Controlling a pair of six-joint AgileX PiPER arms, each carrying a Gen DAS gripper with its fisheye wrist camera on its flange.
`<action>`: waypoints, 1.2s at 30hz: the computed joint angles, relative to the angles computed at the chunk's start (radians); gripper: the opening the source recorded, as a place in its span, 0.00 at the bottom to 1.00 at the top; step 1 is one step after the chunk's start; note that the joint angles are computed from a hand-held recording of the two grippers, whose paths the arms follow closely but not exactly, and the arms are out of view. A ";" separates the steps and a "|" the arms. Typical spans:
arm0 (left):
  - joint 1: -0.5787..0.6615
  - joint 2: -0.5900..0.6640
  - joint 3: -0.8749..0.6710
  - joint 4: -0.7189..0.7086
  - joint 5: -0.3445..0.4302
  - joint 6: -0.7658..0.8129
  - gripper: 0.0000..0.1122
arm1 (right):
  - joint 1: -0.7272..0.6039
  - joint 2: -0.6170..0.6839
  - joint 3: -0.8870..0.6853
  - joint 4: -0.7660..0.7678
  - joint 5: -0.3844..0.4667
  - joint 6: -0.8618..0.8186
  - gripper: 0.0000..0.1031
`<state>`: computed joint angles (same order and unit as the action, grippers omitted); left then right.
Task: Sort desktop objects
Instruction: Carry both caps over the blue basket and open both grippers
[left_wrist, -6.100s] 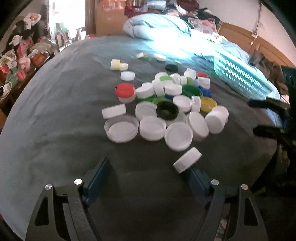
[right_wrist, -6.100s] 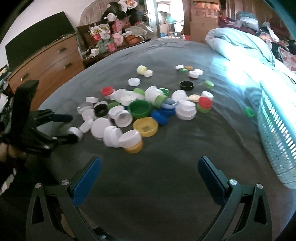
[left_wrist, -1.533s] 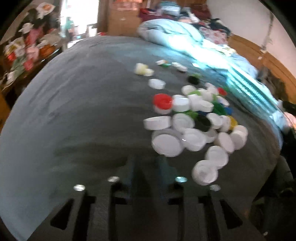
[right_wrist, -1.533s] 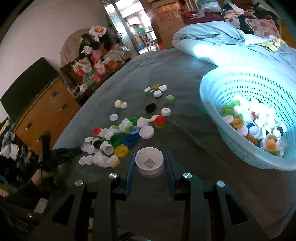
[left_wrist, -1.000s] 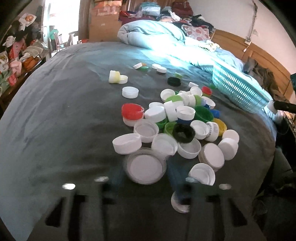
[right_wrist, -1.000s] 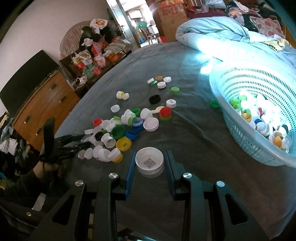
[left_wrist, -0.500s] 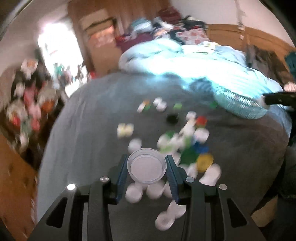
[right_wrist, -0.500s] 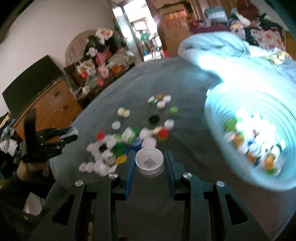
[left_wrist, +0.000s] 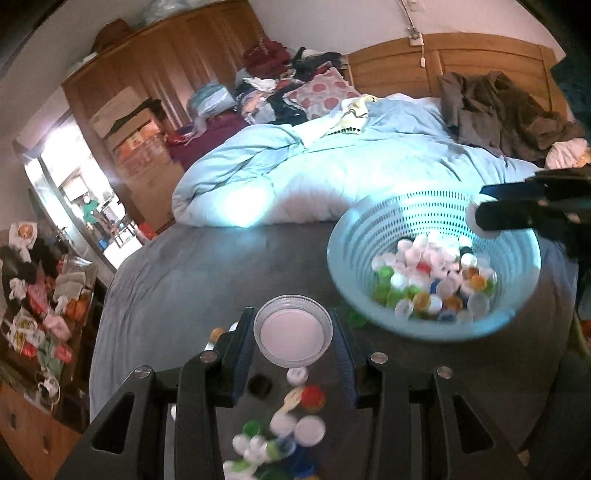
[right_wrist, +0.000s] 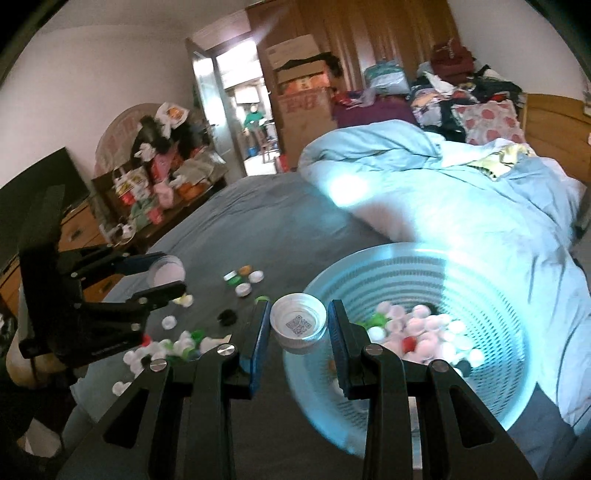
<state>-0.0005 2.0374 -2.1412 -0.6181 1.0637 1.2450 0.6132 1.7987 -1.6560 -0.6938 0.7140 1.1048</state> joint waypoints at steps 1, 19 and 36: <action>-0.030 0.002 -0.012 0.028 -0.008 -0.029 0.38 | -0.006 -0.010 0.013 -0.005 -0.001 0.006 0.27; -0.247 0.102 -0.182 0.224 0.008 -0.231 0.38 | -0.101 -0.067 0.097 0.034 -0.059 -0.012 0.27; -0.281 0.240 -0.414 0.262 0.141 -0.326 0.47 | -0.115 -0.069 0.109 0.021 -0.042 0.000 0.28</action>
<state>-0.2818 2.2774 -2.5552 -0.3560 1.2051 0.9185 0.4981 1.7298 -1.5472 -0.6723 0.6723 1.1052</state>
